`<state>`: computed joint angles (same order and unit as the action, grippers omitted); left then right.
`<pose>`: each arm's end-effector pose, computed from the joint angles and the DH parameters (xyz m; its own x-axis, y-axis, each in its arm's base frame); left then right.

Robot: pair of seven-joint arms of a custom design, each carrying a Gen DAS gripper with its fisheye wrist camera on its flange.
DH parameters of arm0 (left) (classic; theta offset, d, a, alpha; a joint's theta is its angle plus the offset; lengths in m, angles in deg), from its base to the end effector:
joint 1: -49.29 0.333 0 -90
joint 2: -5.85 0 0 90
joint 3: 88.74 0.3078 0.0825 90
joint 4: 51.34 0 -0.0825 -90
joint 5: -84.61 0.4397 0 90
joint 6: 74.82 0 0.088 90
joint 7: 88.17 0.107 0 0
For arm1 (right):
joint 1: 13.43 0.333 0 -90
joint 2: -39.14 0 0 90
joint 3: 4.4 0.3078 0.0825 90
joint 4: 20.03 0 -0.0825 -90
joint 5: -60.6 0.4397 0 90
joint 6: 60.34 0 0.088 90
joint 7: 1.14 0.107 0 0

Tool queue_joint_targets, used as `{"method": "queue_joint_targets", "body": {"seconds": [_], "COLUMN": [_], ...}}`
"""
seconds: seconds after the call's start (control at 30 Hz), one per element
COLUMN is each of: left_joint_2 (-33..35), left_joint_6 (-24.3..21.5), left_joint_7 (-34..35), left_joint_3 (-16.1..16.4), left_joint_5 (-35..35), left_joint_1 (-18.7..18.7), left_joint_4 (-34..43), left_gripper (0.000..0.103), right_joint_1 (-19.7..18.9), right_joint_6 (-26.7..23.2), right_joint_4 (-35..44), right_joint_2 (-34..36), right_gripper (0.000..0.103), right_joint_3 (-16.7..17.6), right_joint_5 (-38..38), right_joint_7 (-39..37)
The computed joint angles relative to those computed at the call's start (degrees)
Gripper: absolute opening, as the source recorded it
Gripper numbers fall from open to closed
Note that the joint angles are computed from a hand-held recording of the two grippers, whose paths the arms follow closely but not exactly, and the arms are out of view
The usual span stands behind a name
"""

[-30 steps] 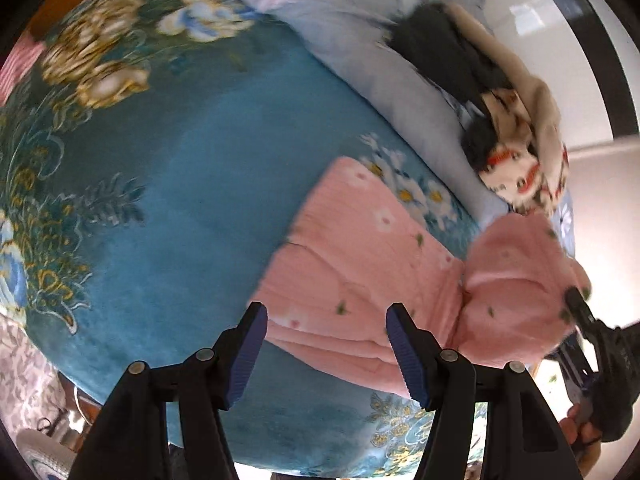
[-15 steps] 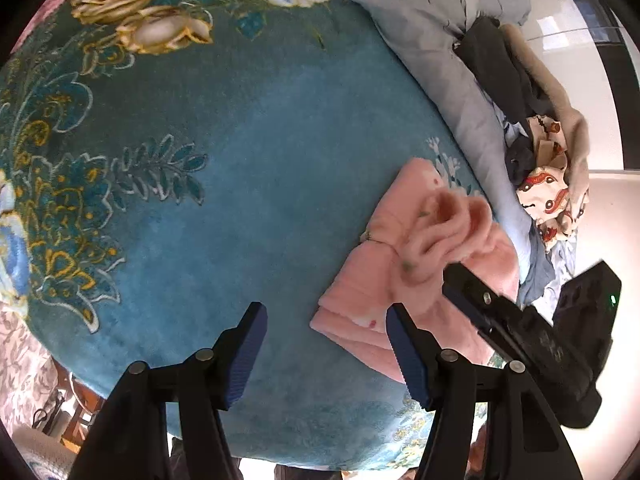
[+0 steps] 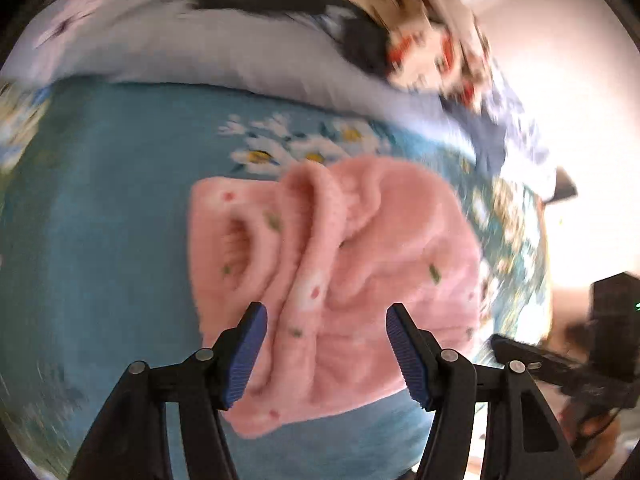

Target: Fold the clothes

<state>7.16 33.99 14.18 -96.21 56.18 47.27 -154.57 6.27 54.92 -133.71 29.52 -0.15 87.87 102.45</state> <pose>0.6194 -0.1382 0.5169 -0.2400 -0.8628 0.4449 -0.9704 0.2004 -0.1348 0.5231 0.2642 0.5414 0.0262 -0.8893 -0.4565 -0.9990 -0.0068 -0.0442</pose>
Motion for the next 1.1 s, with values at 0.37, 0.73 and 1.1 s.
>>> {"method": "queue_joint_targets", "body": {"seconds": [0.37, 0.73, 1.1], "left_joint_2": [3.82, 1.23, -2.58], "left_joint_6": [-7.30, -5.17, -6.31], "left_joint_7": [2.55, -2.53, -5.96], "left_joint_3": [-0.76, 0.21, 2.82], "left_joint_5": [-1.87, -9.87, -4.81], "left_joint_1": [1.34, 2.94, 4.24], "left_joint_4": [4.48, -0.34, -6.39], "left_gripper": [0.060, 0.016, 0.024], "right_joint_1": [-1.40, -1.77, -2.13], "right_joint_6": [-0.41, -0.92, -1.94], "right_joint_4": [-6.08, -1.74, -0.15], "right_joint_2": [-4.01, 0.70, 2.23], "right_gripper": [0.048, 0.048, 0.048], "right_joint_3": [-1.73, -1.25, -0.94], "right_joint_5": [2.04, 3.05, 2.32], "right_joint_7": [2.85, 2.11, 2.22]}}
